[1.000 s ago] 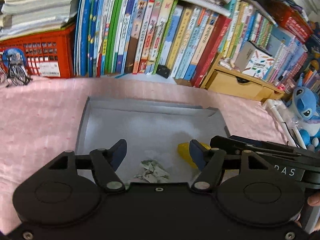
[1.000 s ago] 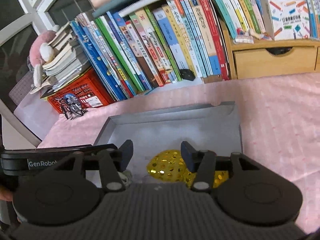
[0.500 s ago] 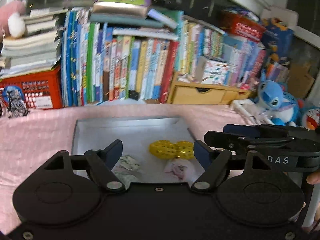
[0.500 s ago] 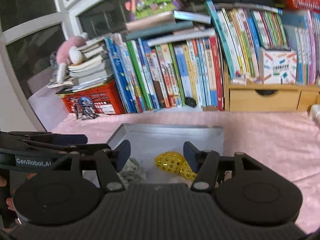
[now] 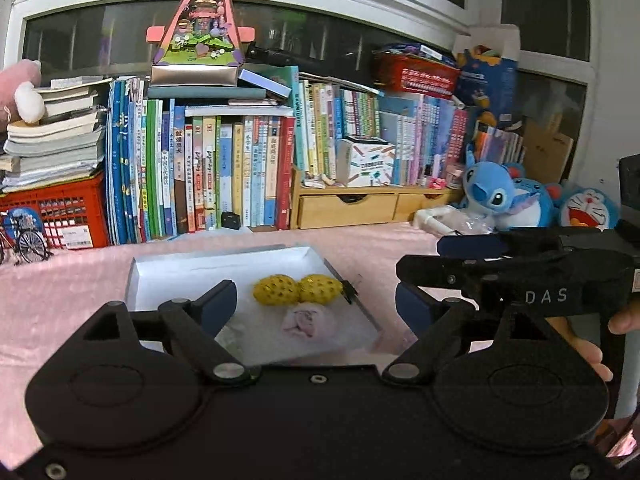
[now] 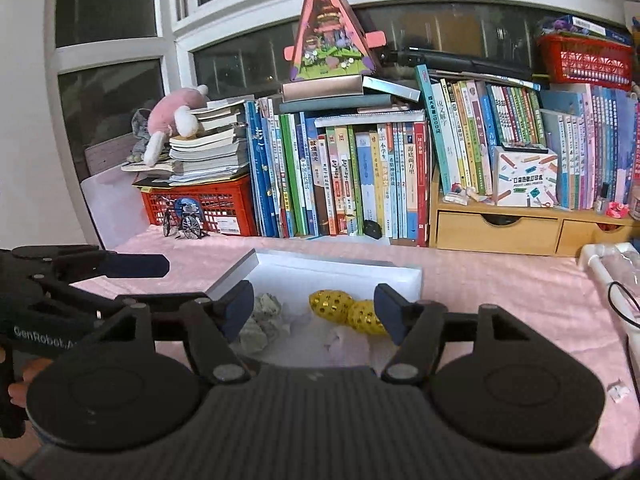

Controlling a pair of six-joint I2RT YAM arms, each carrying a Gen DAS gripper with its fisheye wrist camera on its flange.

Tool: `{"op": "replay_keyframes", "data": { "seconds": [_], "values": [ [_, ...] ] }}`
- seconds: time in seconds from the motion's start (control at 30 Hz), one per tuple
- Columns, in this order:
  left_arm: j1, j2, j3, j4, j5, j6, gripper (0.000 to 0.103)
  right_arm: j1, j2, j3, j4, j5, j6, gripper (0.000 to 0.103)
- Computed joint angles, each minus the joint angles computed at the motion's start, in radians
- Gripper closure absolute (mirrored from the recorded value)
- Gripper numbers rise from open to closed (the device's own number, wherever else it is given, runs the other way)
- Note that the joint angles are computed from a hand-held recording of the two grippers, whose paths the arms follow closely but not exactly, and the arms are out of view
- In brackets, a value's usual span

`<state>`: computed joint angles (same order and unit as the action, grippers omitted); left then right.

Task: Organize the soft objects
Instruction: 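Move the left gripper toward the white cotton ball while the right gripper approaches the blue floral pouch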

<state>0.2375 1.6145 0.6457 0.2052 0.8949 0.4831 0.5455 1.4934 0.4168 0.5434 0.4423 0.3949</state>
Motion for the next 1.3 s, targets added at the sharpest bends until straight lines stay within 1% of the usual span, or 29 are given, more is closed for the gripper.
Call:
{"op": "replay_keyframes", "data": {
  "seconds": [0.07,0.17,0.23,0.3,0.37,0.43,0.53,0.67,0.73,0.83,0.93,1.0,1.13,1.17,1.27,1.3],
  "values": [
    [0.026,-0.008,-0.045,0.038,0.025,0.001,0.016,0.033,-0.015,-0.036,0.028,0.04,0.004,0.023],
    [0.069,-0.004,-0.127,0.149,0.05,-0.015,0.016,0.085,-0.026,-0.09,0.071,0.108,0.018,0.022],
    [0.096,0.015,-0.16,0.2,0.067,-0.025,0.016,0.117,-0.022,-0.128,0.106,0.153,0.03,0.02],
    [0.124,0.048,-0.173,0.22,0.091,-0.023,0.016,0.155,0.0,-0.161,0.148,0.21,0.041,0.019],
    [0.144,0.077,-0.175,0.209,0.104,-0.004,0.016,0.187,0.026,-0.191,0.186,0.26,0.052,0.018],
    [0.16,0.096,-0.192,0.224,0.101,0.017,0.016,0.223,0.067,-0.221,0.238,0.307,0.076,0.017],
    [0.179,0.121,-0.232,0.302,0.091,0.026,0.016,0.264,0.134,-0.266,0.336,0.348,0.12,0.016],
    [0.199,0.165,-0.281,0.393,0.076,0.035,0.016,0.316,0.268,-0.3,0.48,0.421,0.169,0.015],
    [0.208,0.184,-0.3,0.418,0.072,0.05,0.016,0.343,0.332,-0.3,0.516,0.459,0.198,0.014],
    [0.219,0.227,-0.32,0.433,0.059,0.115,0.016,0.372,0.417,-0.295,0.556,0.497,0.244,0.013],
    [0.224,0.277,-0.349,0.486,0.039,0.153,0.016,0.394,0.501,-0.282,0.588,0.52,0.289,0.011],
    [0.223,0.322,-0.373,0.56,0.018,0.146,0.016,0.405,0.539,-0.262,0.564,0.532,0.326,0.01],
    [0.229,0.474,-0.437,0.845,-0.027,0.047,0.016,0.425,0.605,-0.224,0.522,0.556,0.382,0.007],
    [0.227,0.531,-0.45,0.939,-0.041,0.018,0.016,0.428,0.621,-0.218,0.521,0.556,0.395,0.006],
    [0.205,0.623,-0.453,1.069,-0.092,-0.039,0.016,0.427,0.662,-0.2,0.509,0.546,0.437,0.005],
    [0.196,0.64,-0.45,1.088,-0.107,-0.056,0.016,0.425,0.673,-0.194,0.502,0.542,0.448,0.005]
  ]
}}
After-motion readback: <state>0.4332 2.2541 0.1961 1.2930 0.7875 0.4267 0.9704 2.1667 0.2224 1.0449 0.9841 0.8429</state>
